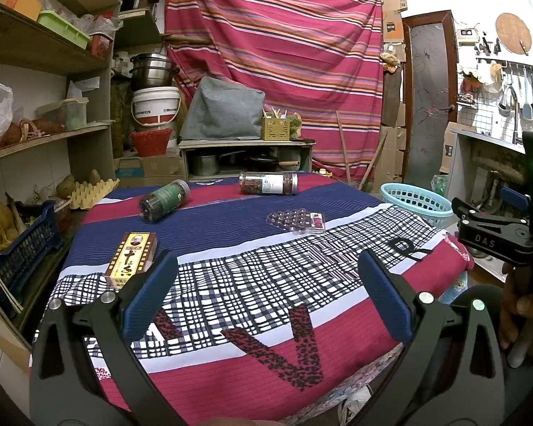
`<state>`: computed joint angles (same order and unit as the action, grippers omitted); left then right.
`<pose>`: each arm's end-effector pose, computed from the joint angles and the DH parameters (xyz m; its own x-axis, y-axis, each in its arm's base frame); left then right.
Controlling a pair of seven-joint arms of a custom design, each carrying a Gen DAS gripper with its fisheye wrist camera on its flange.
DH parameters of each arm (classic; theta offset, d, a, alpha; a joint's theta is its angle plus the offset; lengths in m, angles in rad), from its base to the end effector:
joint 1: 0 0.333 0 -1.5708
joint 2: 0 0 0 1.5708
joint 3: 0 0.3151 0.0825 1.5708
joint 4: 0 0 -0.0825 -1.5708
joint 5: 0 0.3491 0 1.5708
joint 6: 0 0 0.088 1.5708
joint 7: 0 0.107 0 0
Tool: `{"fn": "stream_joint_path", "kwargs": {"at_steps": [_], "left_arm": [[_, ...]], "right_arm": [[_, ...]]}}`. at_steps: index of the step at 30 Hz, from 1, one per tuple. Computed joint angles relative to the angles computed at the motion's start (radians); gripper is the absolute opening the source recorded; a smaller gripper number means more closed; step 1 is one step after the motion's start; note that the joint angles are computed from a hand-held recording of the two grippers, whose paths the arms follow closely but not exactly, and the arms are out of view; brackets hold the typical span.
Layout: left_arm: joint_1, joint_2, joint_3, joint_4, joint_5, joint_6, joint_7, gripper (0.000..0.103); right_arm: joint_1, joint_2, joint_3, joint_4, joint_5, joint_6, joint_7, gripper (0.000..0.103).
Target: Collect trash
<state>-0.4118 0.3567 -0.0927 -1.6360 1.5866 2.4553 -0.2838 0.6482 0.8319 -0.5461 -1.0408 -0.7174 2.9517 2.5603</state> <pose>0.5868 -0.3146 0.4759 0.2267 -0.9737 0.0207 -0.3141 -0.0932 -0.9448 0.7087 0.3086 0.4993 0.0436 -0.9851 0.1665 -0.2780 -0.1720 -0.9451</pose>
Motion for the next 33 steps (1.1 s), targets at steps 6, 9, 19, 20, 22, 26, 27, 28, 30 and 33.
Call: {"fn": "stream_joint_path", "kwargs": {"at_steps": [6,9,19,20,22,26,27,28,30,33], "left_arm": [[0.002,-0.001,0.000,-0.001,0.001,0.002,-0.001,0.098],[0.002,-0.002,0.001,-0.002,0.003,0.004,-0.003,0.098],[0.002,-0.002,-0.001,-0.002,0.003,0.005,-0.004,0.098],[0.001,0.000,-0.001,0.000,0.000,0.001,-0.002,0.098],[0.002,-0.001,0.000,-0.001,0.001,0.004,-0.002,0.098],[-0.001,0.000,-0.001,0.001,-0.001,-0.001,0.000,0.098],[0.001,-0.001,0.001,0.000,0.001,0.003,-0.001,0.098],[0.000,0.000,0.000,0.000,0.000,0.002,0.000,0.098],[0.000,-0.001,0.000,-0.001,0.002,0.003,-0.003,0.098],[-0.002,0.002,-0.001,0.002,0.002,-0.002,-0.006,0.098]], "right_arm": [[-0.001,0.000,-0.001,-0.001,0.004,0.002,-0.005,0.098],[-0.002,0.001,0.000,0.000,0.007,0.003,-0.008,0.098],[0.002,0.002,-0.006,0.000,0.010,0.002,-0.006,0.098],[0.002,0.002,-0.005,0.000,0.011,0.003,-0.007,0.098],[0.001,0.002,-0.004,0.000,0.012,0.002,-0.008,0.098],[0.003,0.002,-0.006,0.000,0.012,0.003,-0.008,0.098],[0.001,0.002,-0.005,0.001,0.012,0.003,-0.010,0.098],[0.003,0.002,-0.006,0.000,0.012,0.002,-0.009,0.098],[0.002,0.002,-0.005,0.001,0.013,0.002,-0.010,0.098],[0.002,0.002,-0.006,0.000,0.012,0.003,-0.009,0.098]]}}
